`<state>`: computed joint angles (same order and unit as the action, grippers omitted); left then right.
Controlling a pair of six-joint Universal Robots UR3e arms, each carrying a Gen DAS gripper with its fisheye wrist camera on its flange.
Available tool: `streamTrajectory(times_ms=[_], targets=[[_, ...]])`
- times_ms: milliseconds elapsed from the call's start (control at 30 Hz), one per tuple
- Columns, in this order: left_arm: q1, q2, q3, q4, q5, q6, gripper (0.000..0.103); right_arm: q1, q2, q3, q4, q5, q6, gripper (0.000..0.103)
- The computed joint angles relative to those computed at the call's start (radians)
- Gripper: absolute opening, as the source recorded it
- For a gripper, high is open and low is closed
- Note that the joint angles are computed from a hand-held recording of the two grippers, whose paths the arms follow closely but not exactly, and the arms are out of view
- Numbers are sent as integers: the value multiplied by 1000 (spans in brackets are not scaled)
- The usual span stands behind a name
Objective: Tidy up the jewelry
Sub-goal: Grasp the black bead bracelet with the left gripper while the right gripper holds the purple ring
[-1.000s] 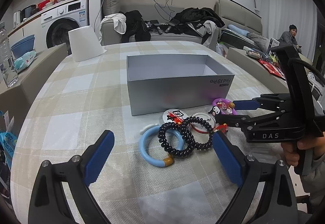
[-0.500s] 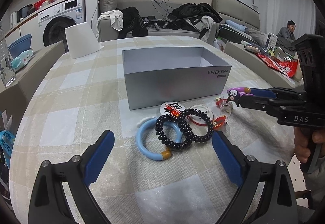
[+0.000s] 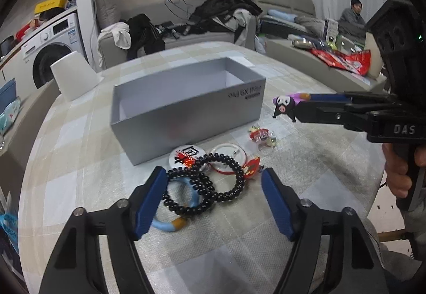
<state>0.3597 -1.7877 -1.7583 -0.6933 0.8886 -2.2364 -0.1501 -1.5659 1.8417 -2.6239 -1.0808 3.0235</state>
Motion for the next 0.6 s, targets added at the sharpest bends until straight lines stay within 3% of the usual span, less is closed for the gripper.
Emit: streamTrajectory(times_ms=[33,67,500,600], targets=[[-8,-11,19,-23,11,9,50,-3,-8,8,0,3,-2,45],[-16,-21,34,-40,26,17,48,-7,-16,15,2,7,-4,45],[-66,-53,43,2,128,13,48,-11,-26,25,10,12,-11,45],[-58,-53,42,7,118,8,41,-17,-30,30,9,21,-12,45]])
